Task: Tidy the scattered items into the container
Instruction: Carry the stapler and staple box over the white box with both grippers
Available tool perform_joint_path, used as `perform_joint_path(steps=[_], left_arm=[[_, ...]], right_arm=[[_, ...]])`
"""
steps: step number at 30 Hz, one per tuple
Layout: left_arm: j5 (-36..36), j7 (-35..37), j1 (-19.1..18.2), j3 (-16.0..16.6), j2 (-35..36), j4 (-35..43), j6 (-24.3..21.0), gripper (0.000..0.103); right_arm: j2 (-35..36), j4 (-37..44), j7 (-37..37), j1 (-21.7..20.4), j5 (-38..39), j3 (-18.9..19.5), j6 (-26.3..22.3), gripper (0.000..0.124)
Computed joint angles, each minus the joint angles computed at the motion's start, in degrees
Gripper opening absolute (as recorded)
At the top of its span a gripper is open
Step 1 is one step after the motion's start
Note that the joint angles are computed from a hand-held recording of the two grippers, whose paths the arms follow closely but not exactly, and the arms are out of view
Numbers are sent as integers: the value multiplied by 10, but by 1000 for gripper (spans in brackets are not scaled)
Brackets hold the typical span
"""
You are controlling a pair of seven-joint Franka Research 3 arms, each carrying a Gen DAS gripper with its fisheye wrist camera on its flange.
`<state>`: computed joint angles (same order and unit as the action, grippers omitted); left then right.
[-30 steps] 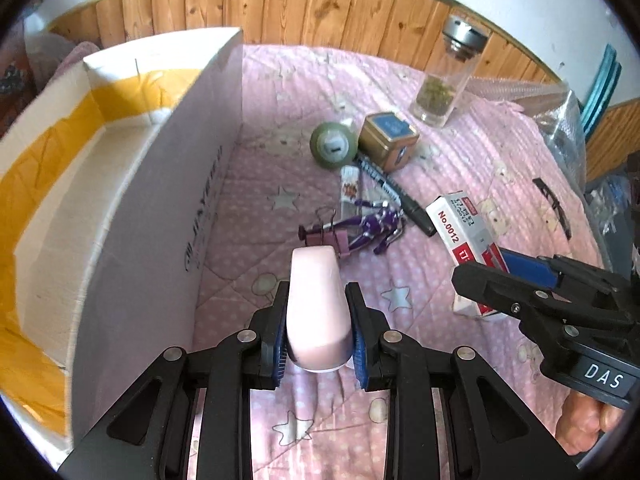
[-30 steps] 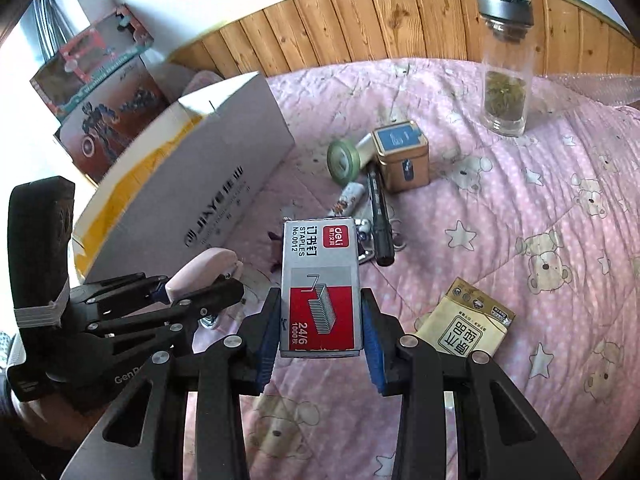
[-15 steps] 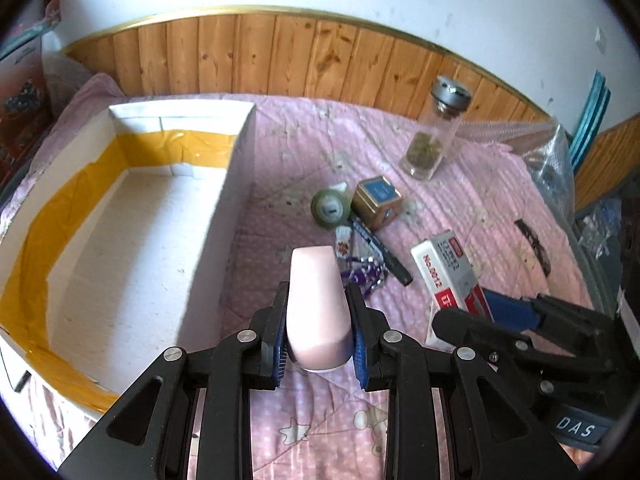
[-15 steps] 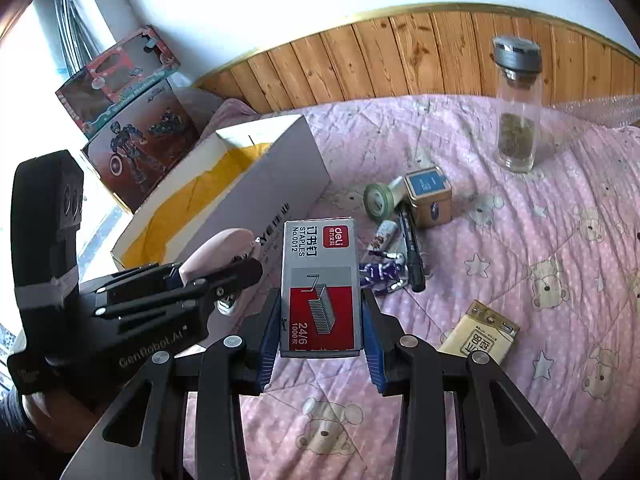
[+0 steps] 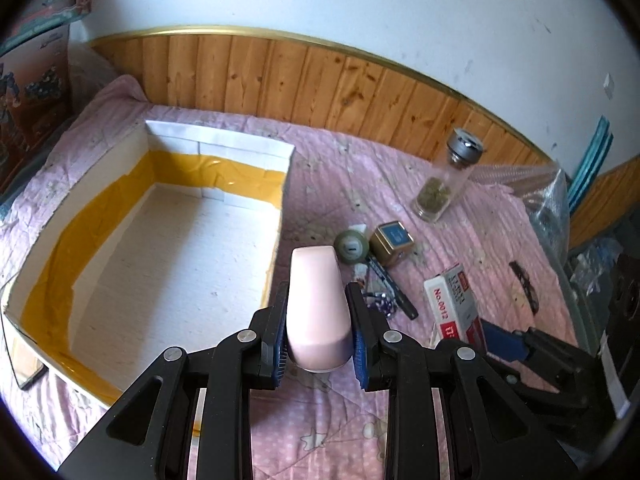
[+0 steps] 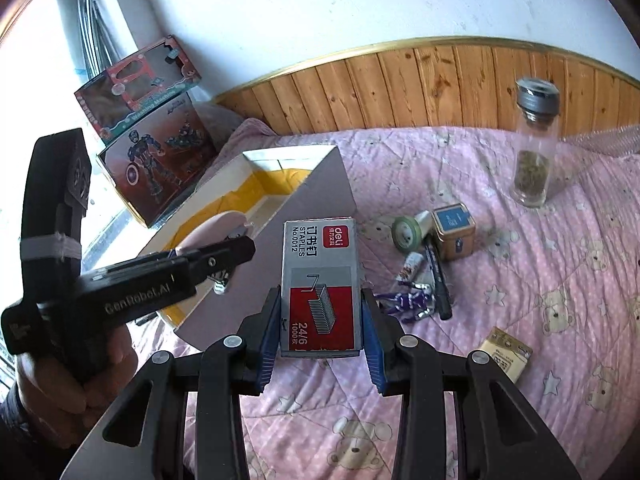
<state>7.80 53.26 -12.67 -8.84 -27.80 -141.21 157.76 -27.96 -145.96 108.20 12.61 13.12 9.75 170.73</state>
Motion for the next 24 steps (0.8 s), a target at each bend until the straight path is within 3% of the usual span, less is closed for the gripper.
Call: perform_joint_path(steps=[8,13,24], left_arm=[[-19,23,-4,19,-8,0,-6,27],[-32,39,-2,29,-12,3,-6,27],[-67,81,2,62,-28,2,2,27]], right_arm=[[16,18,22,-17,-21,25,2,39],[28,41,18,6,-12,6,-11,39],[59,105,45,-4,-52,26,-40,39]])
